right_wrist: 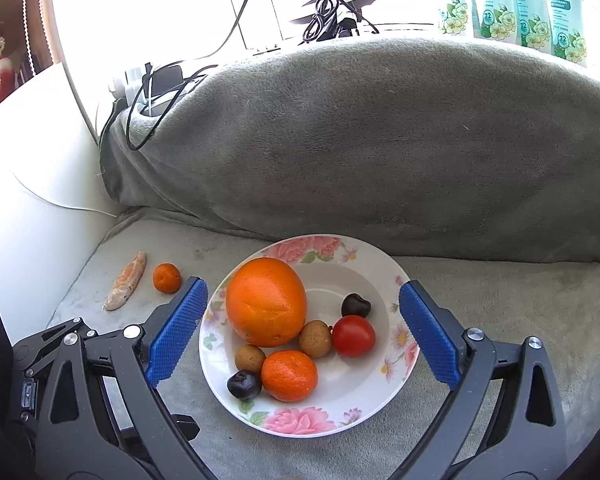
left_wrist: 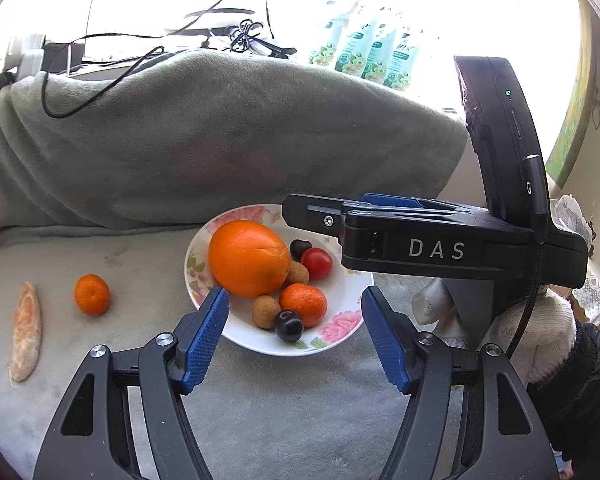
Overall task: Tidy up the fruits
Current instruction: 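Lower the black plum onto the plate and open the left tool, then move both tools back over the towel toward the peeled tangerine segment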
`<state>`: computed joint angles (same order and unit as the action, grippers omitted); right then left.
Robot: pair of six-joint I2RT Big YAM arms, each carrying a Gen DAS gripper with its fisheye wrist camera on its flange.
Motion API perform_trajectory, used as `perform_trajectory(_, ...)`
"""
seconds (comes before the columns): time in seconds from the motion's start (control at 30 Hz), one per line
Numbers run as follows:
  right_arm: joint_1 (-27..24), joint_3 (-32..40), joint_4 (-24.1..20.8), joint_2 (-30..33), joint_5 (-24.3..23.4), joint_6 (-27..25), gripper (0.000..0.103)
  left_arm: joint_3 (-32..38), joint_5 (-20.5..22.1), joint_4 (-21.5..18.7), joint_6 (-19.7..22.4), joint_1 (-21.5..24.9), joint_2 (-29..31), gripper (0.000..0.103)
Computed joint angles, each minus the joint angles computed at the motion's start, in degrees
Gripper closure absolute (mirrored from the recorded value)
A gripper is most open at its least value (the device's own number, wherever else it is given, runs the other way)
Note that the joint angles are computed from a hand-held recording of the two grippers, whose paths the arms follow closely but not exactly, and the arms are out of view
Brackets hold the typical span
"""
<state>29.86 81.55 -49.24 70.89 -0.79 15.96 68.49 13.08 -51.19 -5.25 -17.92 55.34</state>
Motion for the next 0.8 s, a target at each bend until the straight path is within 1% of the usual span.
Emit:
perform_trajectory(0.5,4.9,4.4,-1.0,3.4,2.0,0.8,0.005,-1.3,3.5,-0.8,1.6,7.1,-3.1,0.034)
perform_trajectory(0.8,7.5,7.8,-1.3,6.3,1.2,1.6,0.005,-2.2,6.8,-1.5,3.2,13.4,-4.6,0.034)
